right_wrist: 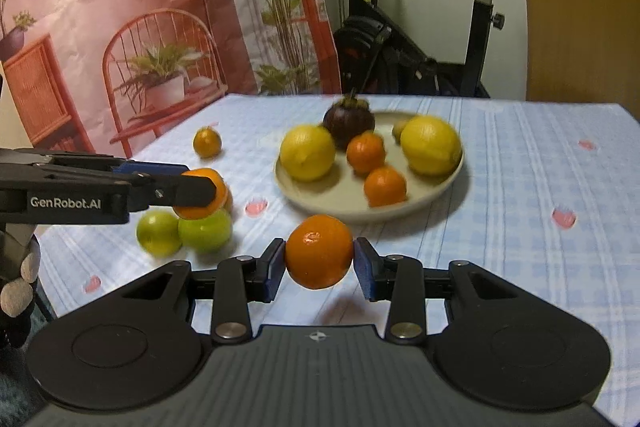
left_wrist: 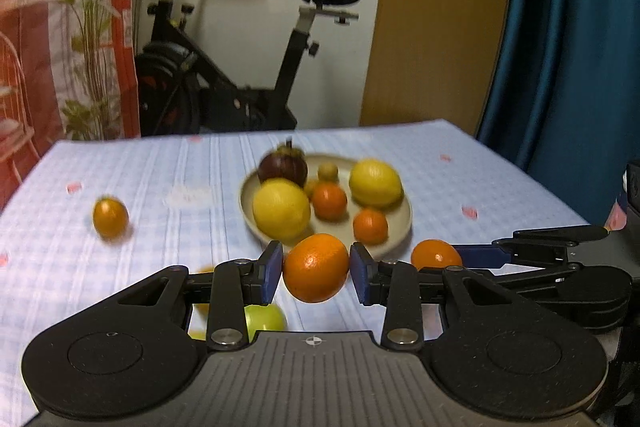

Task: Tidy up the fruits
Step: 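Carry both tangerines onto the beige plate and open both grippers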

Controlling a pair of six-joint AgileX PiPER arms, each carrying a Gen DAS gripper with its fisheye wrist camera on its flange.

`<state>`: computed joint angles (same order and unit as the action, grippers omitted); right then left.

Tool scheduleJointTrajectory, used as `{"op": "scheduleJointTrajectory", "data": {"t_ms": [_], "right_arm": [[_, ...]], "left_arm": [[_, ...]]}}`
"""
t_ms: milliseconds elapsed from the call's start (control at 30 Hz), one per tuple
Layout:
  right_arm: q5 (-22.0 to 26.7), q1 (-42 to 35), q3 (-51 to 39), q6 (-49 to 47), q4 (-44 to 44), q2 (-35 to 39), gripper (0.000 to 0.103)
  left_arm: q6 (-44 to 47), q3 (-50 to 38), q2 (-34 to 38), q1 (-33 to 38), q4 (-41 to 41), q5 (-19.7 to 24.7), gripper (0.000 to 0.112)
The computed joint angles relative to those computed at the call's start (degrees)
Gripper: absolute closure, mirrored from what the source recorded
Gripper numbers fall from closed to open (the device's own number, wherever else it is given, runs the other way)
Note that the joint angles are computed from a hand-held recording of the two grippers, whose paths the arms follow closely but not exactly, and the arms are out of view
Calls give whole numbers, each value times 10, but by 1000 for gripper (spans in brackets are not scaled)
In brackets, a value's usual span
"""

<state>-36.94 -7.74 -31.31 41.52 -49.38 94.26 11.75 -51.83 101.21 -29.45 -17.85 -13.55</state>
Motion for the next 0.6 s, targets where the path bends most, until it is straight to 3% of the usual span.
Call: {"op": "scheduleJointTrajectory", "data": {"t_ms": [433,533,600], "right_arm": [[58,-20,-134,135,-121,0,64],[74,-16,-166,138,-128,16,64],[84,-15,-188,144,-136,31,64]], "left_arm": [[9,-105,34,27,7,38,73],[-7,-141,55,40,28,57,73],[-78,-160,66,50,97,71,73]]}}
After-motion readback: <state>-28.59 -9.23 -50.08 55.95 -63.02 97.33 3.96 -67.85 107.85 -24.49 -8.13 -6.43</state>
